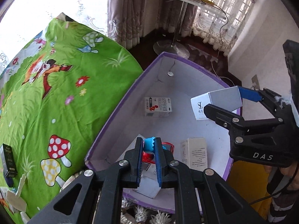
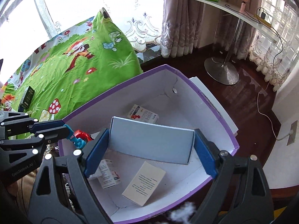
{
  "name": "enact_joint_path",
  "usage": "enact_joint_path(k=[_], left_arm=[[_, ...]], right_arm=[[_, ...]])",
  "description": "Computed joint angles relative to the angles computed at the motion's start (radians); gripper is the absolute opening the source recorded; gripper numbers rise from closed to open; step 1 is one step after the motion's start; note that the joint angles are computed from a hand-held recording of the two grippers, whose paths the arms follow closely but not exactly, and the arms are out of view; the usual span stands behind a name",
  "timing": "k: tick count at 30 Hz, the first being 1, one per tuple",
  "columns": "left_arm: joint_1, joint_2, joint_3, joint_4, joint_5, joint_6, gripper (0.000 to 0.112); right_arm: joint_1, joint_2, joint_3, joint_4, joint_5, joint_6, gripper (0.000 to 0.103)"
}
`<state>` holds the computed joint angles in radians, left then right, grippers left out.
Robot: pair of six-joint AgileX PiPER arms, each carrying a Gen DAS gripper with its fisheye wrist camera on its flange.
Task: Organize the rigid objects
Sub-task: 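Carry the car and white box into the purple storage box and release both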
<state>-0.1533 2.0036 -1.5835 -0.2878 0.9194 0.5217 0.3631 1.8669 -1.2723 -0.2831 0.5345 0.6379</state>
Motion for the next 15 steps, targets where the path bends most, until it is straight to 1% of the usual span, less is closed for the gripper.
enact_joint_path(k=[4, 10, 12, 14, 15], left_arm=[[-0.066, 0.049, -0.052, 0.046, 0.013, -0.037, 0.013], [-0.127, 0.121, -0.119, 0.119, 0.033, -0.099, 0.013], [-0.138, 0.153, -0.151, 0.132, 0.058, -0.121, 0.014], [-0.132, 0.19, -0.194, 0.114, 0.113, -0.122, 0.015], [-0.127, 0.194, -0.197, 0.111, 0.125, -0.129, 0.015]], right_arm=[[-0.033, 0.005, 0.025, 0.002, -0.016, 0.006, 0.09], [-0.062, 0.0, 0.054, 0.02, -0.039, -0.01, 0.09], [-0.068, -0.002, 0.059, 0.025, -0.042, -0.017, 0.09], [-0.073, -0.003, 0.061, 0.032, -0.043, -0.025, 0.09], [-0.075, -0.002, 0.061, 0.033, -0.042, -0.027, 0.09]])
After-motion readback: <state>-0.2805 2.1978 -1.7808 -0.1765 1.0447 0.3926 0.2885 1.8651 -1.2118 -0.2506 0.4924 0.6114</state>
